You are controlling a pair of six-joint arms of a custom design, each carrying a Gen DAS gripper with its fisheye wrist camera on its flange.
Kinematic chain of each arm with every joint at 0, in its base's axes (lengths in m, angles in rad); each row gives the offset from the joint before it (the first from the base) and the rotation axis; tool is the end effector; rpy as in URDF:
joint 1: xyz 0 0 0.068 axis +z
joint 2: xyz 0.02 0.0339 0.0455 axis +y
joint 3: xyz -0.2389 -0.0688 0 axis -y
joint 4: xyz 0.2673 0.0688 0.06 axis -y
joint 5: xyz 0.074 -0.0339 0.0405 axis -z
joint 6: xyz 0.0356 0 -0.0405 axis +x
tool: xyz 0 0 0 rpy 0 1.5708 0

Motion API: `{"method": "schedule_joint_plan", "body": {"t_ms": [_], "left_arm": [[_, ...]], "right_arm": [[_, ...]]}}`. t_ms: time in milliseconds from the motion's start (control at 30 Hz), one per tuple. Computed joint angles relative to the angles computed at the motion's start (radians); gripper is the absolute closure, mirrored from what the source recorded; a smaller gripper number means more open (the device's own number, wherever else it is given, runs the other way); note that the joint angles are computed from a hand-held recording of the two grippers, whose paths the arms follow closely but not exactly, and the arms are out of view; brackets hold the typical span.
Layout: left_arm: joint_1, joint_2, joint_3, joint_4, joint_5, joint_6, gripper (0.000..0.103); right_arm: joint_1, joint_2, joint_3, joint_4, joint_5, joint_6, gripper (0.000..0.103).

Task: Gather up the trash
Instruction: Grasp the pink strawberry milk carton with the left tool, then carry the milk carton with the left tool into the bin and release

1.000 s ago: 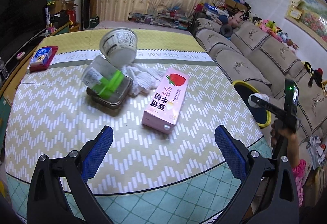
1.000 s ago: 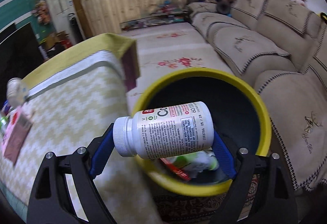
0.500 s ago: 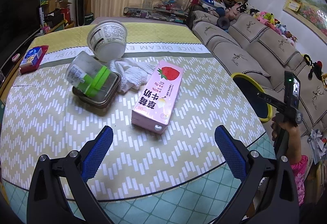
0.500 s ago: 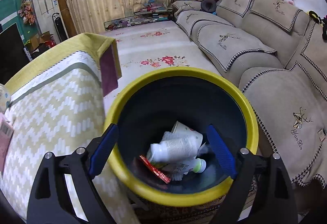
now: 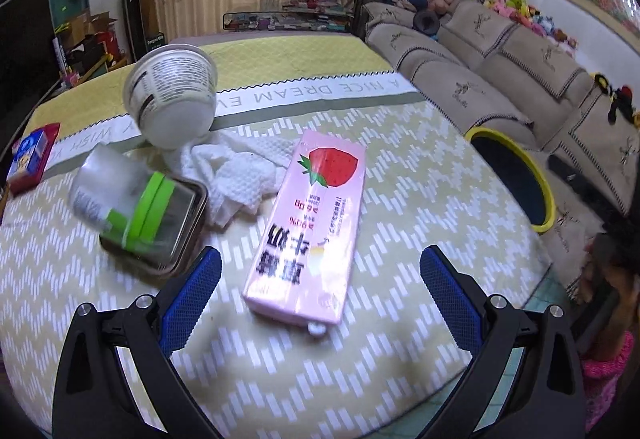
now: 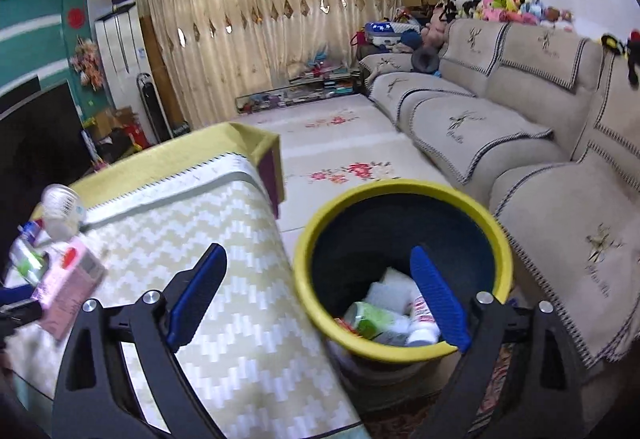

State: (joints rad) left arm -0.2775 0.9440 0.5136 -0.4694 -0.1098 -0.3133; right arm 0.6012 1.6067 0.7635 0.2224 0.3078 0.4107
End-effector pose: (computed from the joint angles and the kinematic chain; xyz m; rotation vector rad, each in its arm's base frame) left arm 0.2087 -0.0554 0.1643 -0.0914 2.4652 -0.1207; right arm 0.2856 0.1828 0.1298 -0.0339 2.1684 0.2455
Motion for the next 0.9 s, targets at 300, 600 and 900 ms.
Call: {"method": "schedule_joint_plan", "body": {"t_ms": [300, 600, 900], "left_arm": [[-0.004, 0.176, 0.061, 0.059, -0.010, 0.036, 0.020], [-0.027, 0.296, 0.114, 0.080, -0.066, 0.039, 0.044], [-0.085, 0.203, 0.075, 0.034, -0.075, 0.013, 0.052]], "right_arm": [[0.021, 0.041, 0.040, -0.021, 0.007, 0.030, 0.013], [0.035, 0.065, 0.065, -0.046, 0.025, 0.035, 0.013], [0.025, 0.070, 0.069, -0.058, 0.017, 0.060, 0.013]]}}
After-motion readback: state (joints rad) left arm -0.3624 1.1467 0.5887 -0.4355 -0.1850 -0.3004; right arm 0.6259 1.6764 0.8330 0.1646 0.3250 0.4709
